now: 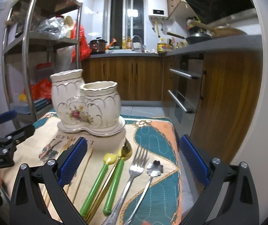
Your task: Organize utensils
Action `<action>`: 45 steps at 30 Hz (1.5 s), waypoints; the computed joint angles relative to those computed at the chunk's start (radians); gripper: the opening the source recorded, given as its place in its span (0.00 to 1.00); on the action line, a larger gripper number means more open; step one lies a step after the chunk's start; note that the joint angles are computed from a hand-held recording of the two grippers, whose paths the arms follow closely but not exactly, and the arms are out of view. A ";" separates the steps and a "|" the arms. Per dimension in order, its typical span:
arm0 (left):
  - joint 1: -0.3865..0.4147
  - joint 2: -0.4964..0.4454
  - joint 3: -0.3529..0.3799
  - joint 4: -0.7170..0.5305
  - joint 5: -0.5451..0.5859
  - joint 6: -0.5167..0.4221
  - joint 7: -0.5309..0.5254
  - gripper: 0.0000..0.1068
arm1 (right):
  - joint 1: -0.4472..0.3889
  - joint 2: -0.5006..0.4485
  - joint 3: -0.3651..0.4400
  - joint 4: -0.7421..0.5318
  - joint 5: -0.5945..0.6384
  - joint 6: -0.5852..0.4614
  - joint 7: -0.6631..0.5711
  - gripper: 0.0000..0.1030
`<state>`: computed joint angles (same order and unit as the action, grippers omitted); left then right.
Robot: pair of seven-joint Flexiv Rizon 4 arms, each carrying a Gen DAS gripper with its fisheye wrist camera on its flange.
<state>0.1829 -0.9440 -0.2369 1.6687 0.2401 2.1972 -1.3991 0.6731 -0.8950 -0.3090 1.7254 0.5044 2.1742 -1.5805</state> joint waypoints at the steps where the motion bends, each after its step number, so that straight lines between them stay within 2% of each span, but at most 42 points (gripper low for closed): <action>1: 0.003 0.002 -0.004 -0.001 0.005 -0.013 0.001 0.91 | 0.008 0.000 -0.014 -0.002 0.013 -0.021 -0.002 0.95; 6: 0.061 0.005 -0.082 -0.012 0.036 -0.158 0.021 0.91 | -0.007 0.026 -0.025 0.004 -0.064 -0.135 0.032 0.95; 10: 0.084 -0.001 -0.117 -0.003 0.014 -0.183 0.052 0.91 | -0.032 0.042 -0.023 -0.020 -0.145 -0.252 0.097 0.91; 12: 0.073 -0.002 -0.107 -0.004 -0.005 -0.188 0.070 0.91 | -0.057 0.044 -0.010 -0.045 -0.198 -0.326 0.128 0.81; 14: 0.074 -0.002 -0.112 -0.004 -0.017 -0.209 0.089 0.91 | -0.095 0.042 0.022 -0.084 -0.247 -0.408 0.167 0.63; 17: 0.082 -0.003 -0.129 -0.003 -0.028 -0.243 0.127 0.91 | -0.133 0.029 0.048 -0.133 -0.309 -0.505 0.214 0.51; 19: 0.099 -0.005 -0.153 0.003 -0.031 -0.259 0.150 0.91 | -0.154 0.018 0.064 -0.162 -0.343 -0.557 0.245 0.48; 20: 0.114 -0.007 -0.174 0.006 -0.029 -0.272 0.163 0.91 | -0.165 0.014 0.073 -0.172 -0.359 -0.573 0.255 0.41; 25: 0.120 -0.005 -0.199 0.017 -0.066 -0.336 0.239 0.88 | -0.173 0.008 0.069 -0.173 -0.429 -0.574 0.305 0.26; 30: 0.117 -0.003 -0.212 0.026 -0.135 -0.382 0.293 0.78 | -0.167 0.014 0.059 -0.143 -0.490 -0.504 0.342 0.25; 34: 0.130 0.001 -0.237 0.041 -0.171 -0.408 0.330 0.74 | -0.206 0.036 0.112 -0.107 -0.559 -0.482 0.342 0.25; 39: 0.119 0.006 -0.230 0.049 -0.202 -0.410 0.359 0.72 | -0.215 0.022 0.110 -0.138 -0.642 -0.537 0.392 0.23; 41: 0.119 0.006 -0.230 0.050 -0.209 -0.418 0.373 0.70 | -0.242 0.009 0.134 -0.169 -0.677 -0.579 0.409 0.21; 45: 0.112 0.007 -0.228 0.046 -0.233 -0.438 0.391 0.63 | -0.237 -0.001 0.111 -0.177 -0.727 -0.586 0.461 0.06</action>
